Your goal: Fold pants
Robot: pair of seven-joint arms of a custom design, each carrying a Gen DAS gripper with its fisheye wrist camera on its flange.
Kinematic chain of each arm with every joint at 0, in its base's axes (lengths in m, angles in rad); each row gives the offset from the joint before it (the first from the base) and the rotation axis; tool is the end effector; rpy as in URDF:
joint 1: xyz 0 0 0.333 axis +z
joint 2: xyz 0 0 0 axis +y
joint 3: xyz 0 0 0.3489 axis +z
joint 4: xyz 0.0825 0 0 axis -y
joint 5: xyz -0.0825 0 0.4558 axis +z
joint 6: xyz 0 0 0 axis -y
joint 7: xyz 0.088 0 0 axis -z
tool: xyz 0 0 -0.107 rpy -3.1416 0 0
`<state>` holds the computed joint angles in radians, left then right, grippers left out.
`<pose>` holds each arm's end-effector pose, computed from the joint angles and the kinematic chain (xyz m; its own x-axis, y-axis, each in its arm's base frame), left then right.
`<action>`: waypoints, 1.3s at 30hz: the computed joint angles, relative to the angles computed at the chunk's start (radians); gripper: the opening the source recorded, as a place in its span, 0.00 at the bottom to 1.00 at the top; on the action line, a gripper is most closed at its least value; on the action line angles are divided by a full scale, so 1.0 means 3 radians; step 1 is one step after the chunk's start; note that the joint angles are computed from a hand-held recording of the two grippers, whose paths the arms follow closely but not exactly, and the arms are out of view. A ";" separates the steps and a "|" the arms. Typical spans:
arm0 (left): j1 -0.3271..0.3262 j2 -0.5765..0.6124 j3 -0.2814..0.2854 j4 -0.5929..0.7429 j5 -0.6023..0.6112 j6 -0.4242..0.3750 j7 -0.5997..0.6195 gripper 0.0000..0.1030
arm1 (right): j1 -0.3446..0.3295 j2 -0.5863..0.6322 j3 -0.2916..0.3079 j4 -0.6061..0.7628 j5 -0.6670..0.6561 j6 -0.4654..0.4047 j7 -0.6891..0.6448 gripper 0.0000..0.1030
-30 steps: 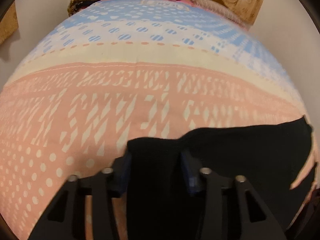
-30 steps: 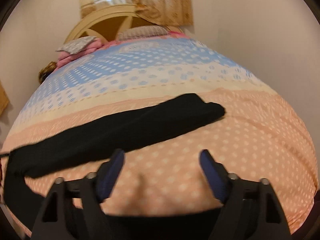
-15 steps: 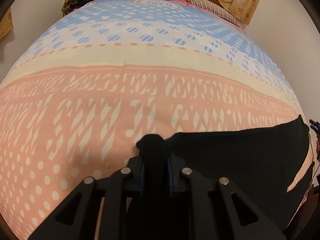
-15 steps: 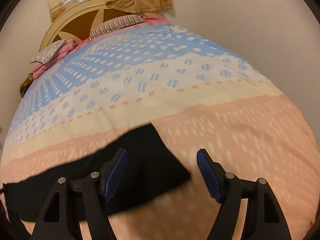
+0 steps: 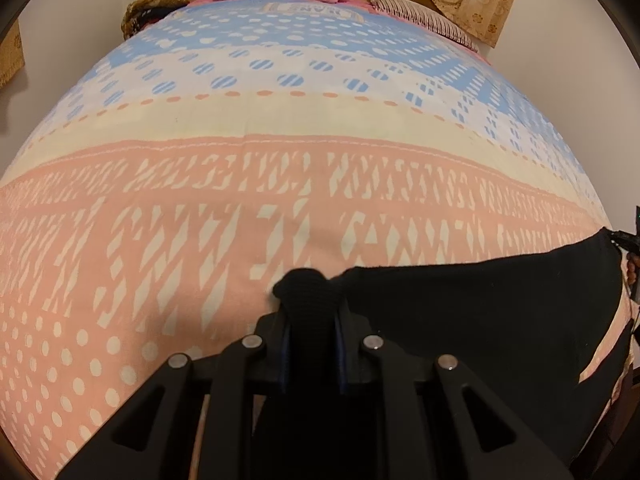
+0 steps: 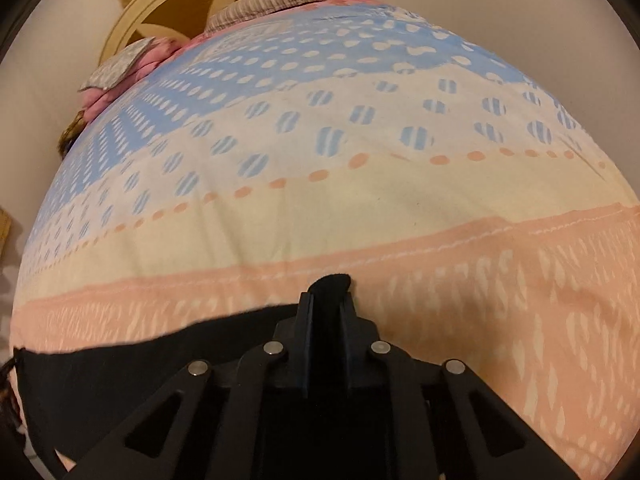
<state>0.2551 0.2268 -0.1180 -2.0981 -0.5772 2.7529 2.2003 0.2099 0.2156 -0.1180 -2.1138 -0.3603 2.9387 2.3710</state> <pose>0.6578 0.1154 0.3373 -0.0362 -0.9853 0.1670 -0.8732 -0.0500 -0.4847 0.6681 0.0870 0.3625 -0.3009 -0.9370 -0.1775 -0.7505 0.3475 -0.5621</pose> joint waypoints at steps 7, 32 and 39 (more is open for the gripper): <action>0.0170 -0.0182 -0.0119 -0.0075 -0.0872 -0.0020 0.0619 0.16 | 0.0320 -0.0516 -0.0369 -0.0299 -0.1660 0.0073 0.1512 0.09; -0.0094 -0.1430 0.0705 -0.1272 -0.3203 -0.1070 0.3383 0.24 | -0.0735 -0.2872 0.0824 -0.2517 -0.3565 0.0294 0.4077 0.09; -0.0013 -0.1546 0.0746 -0.1580 -0.3083 -0.0931 0.3481 0.48 | -0.0664 -0.2865 0.0876 -0.2719 -0.2836 0.0198 0.3489 0.13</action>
<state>0.2513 -0.2371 0.1056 -2.5722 -1.5020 2.4737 3.2446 0.0106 -0.6439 0.1448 -2.9295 -1.2112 2.9980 3.4177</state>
